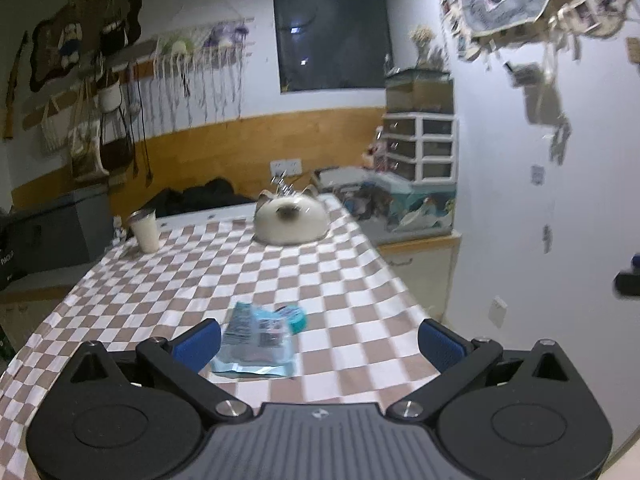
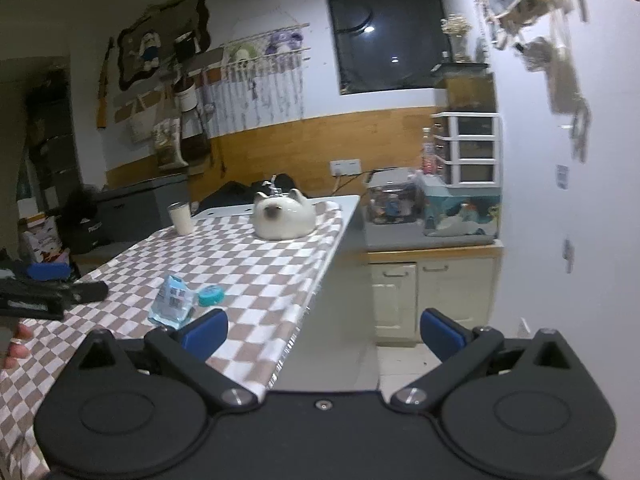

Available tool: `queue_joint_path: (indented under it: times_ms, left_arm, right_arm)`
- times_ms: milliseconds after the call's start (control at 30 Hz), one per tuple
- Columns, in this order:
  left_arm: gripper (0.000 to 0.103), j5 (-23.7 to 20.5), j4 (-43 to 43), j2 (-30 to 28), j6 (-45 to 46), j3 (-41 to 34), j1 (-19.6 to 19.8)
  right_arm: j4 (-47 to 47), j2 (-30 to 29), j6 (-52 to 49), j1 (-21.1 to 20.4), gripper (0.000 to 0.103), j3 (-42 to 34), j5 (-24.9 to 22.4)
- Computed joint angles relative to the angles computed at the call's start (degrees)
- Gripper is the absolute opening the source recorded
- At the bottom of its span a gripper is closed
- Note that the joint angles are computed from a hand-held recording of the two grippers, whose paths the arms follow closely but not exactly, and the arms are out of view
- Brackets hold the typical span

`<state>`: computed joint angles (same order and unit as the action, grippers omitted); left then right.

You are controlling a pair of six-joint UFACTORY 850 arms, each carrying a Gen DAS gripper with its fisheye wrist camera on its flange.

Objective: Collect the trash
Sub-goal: 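Swing both open tools up toward the checkered table, then grasp the light-blue snack bag with left tool while right tool grasps teal bottle cap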

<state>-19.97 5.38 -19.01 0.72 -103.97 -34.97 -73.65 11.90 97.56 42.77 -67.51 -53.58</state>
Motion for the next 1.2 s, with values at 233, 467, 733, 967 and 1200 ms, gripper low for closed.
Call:
queue_joint_path:
  times_ms: [233, 467, 733, 967, 1200]
  left_arm:
    - [0.103, -6.6, -3.3, -12.0, 5.4, -14.2, 3.4]
    - [0.103, -13.4, -9.4, -23.6, 9.4, -28.7, 5.4]
    - [0.103, -17.9, -8.9, -31.5, 8.9, -38.3, 6.5]
    - [0.103, -18.3, -14.6, -34.2, 16.2, -41.1, 7.3]
    - [0.103, -18.5, -19.8, -35.7, 17.6, -43.1, 8.2]
  right_arm:
    - [1.5, -8.0, -3.8, -6.5, 0.103, -9.3, 7.0]
    - [4.8, -17.1, -11.1, -11.2, 0.103, -19.4, 13.1]
    - [14.8, -29.7, -26.8, -14.4, 0.103, -32.3, 15.2]
    - [24.9, -41.1, -43.9, -15.8, 0.103, -45.2, 13.2]
    - [32.6, -48.4, -48.7, -17.3, 0.103, -53.8, 11.8]
